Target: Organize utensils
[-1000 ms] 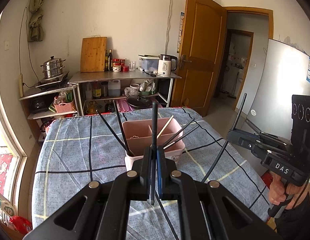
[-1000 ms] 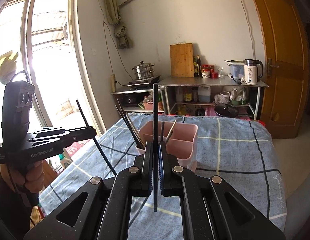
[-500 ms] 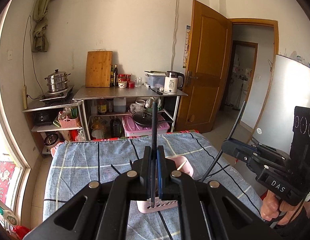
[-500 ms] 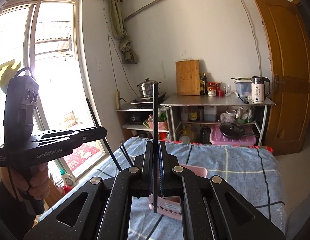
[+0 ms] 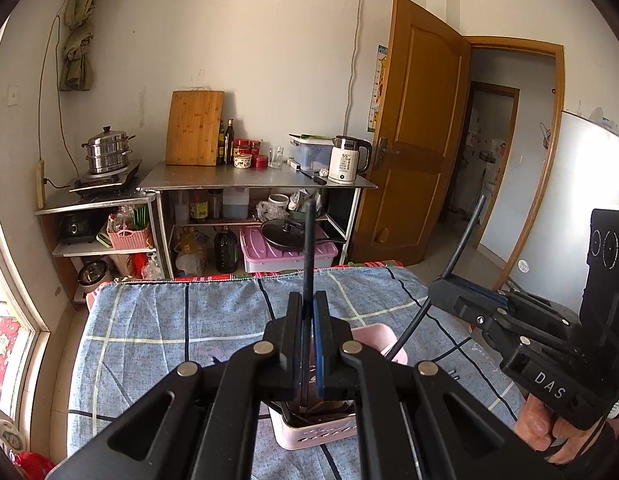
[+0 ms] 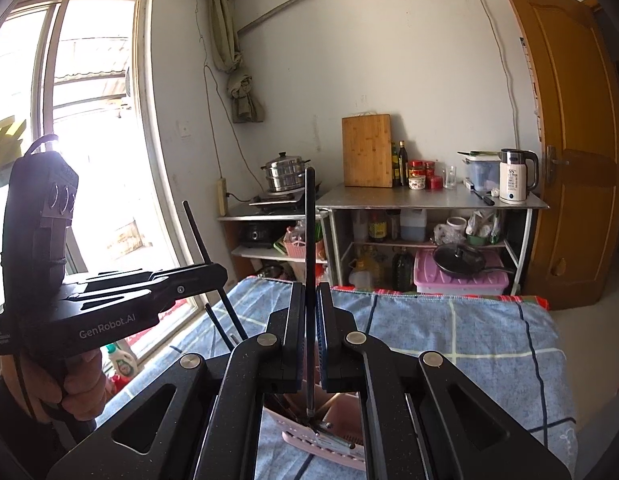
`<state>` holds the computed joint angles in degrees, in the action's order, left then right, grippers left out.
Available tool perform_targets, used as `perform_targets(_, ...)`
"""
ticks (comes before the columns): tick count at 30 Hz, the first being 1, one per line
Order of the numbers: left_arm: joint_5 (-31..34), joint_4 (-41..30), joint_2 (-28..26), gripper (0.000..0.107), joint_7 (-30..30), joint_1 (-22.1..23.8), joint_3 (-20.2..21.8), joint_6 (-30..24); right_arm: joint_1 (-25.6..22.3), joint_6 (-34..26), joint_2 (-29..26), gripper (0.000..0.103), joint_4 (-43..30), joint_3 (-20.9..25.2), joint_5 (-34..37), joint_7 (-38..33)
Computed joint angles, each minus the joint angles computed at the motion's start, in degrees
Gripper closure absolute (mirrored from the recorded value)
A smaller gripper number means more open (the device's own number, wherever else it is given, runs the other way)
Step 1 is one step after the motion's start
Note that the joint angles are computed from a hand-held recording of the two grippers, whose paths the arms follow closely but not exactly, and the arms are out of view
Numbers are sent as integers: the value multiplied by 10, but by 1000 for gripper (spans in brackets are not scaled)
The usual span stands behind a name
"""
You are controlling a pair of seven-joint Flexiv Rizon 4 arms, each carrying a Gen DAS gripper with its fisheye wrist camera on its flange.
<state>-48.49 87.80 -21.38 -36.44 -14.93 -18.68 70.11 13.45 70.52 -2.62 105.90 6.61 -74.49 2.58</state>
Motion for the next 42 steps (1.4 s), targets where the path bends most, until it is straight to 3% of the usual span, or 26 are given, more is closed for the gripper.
perform_targets(21, 49, 27, -7, 100, -43, 3, 18, -35, 22, -17, -3, 97, 29, 8, 110, -74)
perform_targets(24, 42, 32, -3, 91, -41, 5, 15, -27, 19, -20, 4, 96, 32, 9, 107, -71)
perform_targets(26, 31, 38, 2, 83, -34, 7, 11, -22, 17, -22, 8, 96, 34, 10, 105, -69)
perform_targets(42, -110, 79, 44, 67, 69, 6, 2, 43, -4, -22, 39, 94, 51, 22, 53, -22)
